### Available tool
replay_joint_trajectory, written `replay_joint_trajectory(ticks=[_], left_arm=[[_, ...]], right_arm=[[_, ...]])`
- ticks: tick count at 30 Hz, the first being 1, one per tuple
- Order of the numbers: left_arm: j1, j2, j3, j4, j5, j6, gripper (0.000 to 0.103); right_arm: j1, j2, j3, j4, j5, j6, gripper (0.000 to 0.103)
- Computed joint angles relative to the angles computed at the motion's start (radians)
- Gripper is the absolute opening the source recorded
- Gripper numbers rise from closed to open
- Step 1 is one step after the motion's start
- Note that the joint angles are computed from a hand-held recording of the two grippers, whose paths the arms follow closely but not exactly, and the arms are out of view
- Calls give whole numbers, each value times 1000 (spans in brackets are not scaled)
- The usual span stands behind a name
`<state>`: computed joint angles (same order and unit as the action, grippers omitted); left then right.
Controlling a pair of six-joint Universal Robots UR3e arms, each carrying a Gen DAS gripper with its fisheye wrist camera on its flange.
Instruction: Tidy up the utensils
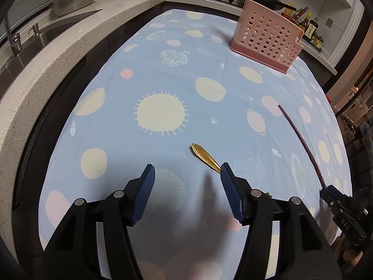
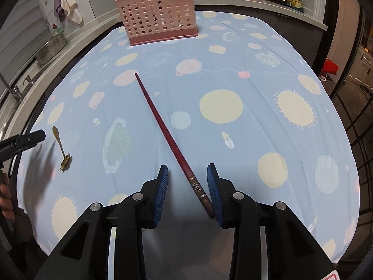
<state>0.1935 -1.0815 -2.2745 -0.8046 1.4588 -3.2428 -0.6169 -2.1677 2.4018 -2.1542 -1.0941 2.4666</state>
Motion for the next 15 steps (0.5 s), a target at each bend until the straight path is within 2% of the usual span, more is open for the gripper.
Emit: replay_joint_trajectory(ticks=[2, 5, 8, 11, 15], left_arm=[[21, 5, -7, 3, -5, 25, 55], [22, -21, -9, 36, 7, 45, 55], [31, -68, 7, 80, -5, 58, 55], [22, -139, 48, 129, -11, 54, 55], [-29, -286, 101, 216, 28, 39, 55]], right_arm=[[-14, -37, 9, 33, -3, -23, 29], [-9, -45, 0, 53, -9, -18, 14], [-10, -46, -20, 102, 8, 0, 10], [29, -40, -17, 74, -10, 31, 7], [48, -30, -30, 86, -9, 54, 7]])
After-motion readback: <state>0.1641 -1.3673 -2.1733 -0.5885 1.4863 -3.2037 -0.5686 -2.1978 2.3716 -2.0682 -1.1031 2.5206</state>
